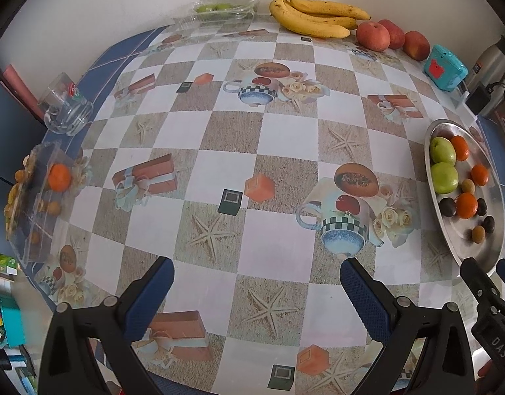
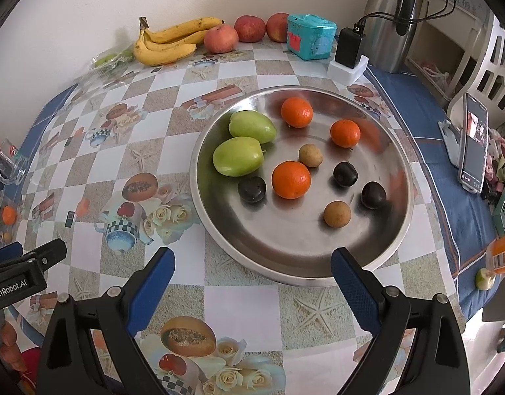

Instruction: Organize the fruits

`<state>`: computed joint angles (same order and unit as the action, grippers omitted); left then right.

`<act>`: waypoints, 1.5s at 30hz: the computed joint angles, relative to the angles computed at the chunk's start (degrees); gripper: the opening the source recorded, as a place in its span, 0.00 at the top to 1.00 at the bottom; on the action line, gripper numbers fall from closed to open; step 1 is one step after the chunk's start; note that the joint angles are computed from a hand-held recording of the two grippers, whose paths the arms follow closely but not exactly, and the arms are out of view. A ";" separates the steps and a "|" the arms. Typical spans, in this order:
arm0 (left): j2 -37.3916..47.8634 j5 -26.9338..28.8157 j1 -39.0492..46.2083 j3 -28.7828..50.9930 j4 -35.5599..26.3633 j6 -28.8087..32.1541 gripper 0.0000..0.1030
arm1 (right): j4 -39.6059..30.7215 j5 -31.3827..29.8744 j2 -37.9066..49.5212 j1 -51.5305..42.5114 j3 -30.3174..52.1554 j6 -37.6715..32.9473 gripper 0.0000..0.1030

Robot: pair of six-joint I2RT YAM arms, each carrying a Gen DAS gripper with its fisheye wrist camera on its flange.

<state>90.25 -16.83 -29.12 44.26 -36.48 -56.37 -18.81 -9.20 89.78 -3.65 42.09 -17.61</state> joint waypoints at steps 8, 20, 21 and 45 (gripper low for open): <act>0.17 0.34 -0.04 -0.01 -0.07 0.03 0.01 | 0.05 0.13 0.20 0.08 -0.08 0.06 0.07; 0.09 0.38 -0.56 0.11 -0.41 -0.28 0.01 | 0.02 0.21 0.15 0.15 -0.31 0.02 0.07; 0.19 0.37 -0.54 0.17 -0.40 -0.29 0.01 | 0.02 0.21 0.15 0.15 -0.31 0.02 0.07; 0.51 0.91 -0.91 0.33 -0.55 -0.73 0.01 | -0.35 0.45 0.24 0.31 -0.13 -0.34 0.07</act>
